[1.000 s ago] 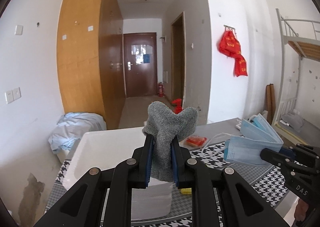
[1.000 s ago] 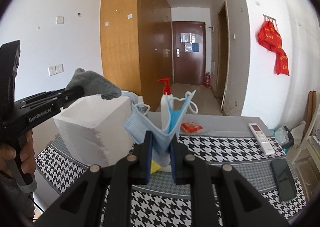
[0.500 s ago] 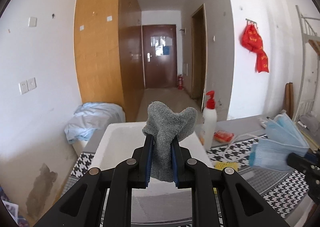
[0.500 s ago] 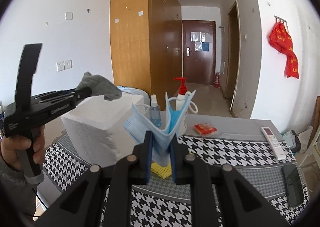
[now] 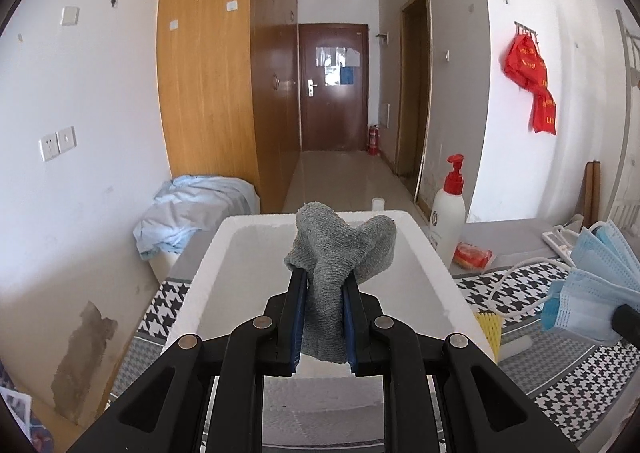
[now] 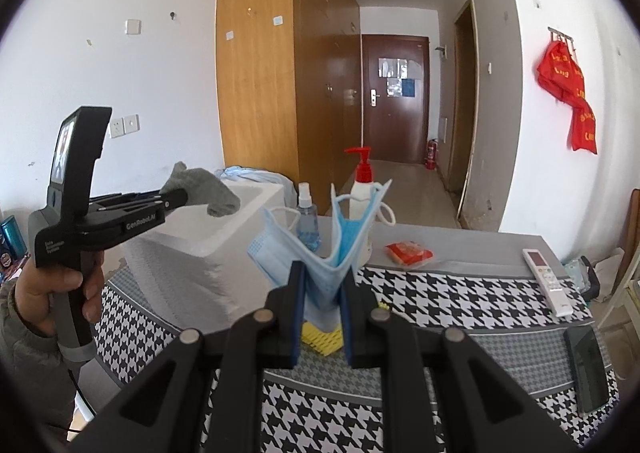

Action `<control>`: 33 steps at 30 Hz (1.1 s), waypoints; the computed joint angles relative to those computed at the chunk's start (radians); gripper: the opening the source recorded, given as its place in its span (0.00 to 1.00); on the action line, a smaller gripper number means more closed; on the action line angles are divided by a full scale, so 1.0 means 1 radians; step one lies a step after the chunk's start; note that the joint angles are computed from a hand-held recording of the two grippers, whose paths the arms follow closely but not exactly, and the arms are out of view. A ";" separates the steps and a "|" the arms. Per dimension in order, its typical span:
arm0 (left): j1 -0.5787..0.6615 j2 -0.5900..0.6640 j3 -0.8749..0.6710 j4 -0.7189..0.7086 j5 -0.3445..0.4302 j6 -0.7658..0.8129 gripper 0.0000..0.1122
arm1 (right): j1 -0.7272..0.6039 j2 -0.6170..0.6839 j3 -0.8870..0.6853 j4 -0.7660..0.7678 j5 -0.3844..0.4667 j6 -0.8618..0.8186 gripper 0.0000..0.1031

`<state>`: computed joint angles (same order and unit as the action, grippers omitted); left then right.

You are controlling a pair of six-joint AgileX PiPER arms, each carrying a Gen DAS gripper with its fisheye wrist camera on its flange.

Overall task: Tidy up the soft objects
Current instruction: 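Open the left tool to drop the grey sock into the foam box, then carry the blue face mask over the foam box, lower it and open the right tool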

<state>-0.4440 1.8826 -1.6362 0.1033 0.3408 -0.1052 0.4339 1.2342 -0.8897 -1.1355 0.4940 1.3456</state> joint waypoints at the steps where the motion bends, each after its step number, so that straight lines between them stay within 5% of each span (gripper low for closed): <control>1: 0.001 0.000 0.001 0.001 0.001 -0.001 0.16 | 0.002 0.004 -0.003 0.001 0.003 0.000 0.19; 6: 0.017 0.013 -0.027 -0.087 0.042 0.095 0.22 | 0.006 0.015 -0.014 -0.001 0.008 0.002 0.19; 8: 0.021 0.004 -0.012 -0.075 0.030 0.078 0.36 | 0.007 0.019 -0.018 0.000 0.010 -0.001 0.19; 10: 0.019 -0.018 0.028 -0.015 -0.015 0.031 0.74 | 0.010 0.028 -0.029 0.005 0.014 -0.008 0.19; 13: 0.024 -0.066 0.113 0.095 -0.115 -0.075 0.86 | 0.017 0.044 -0.048 0.006 0.018 -0.016 0.19; 33: 0.126 -0.137 0.205 -0.146 -0.186 0.164 0.91 | 0.042 0.169 -0.207 0.051 0.008 -0.108 0.19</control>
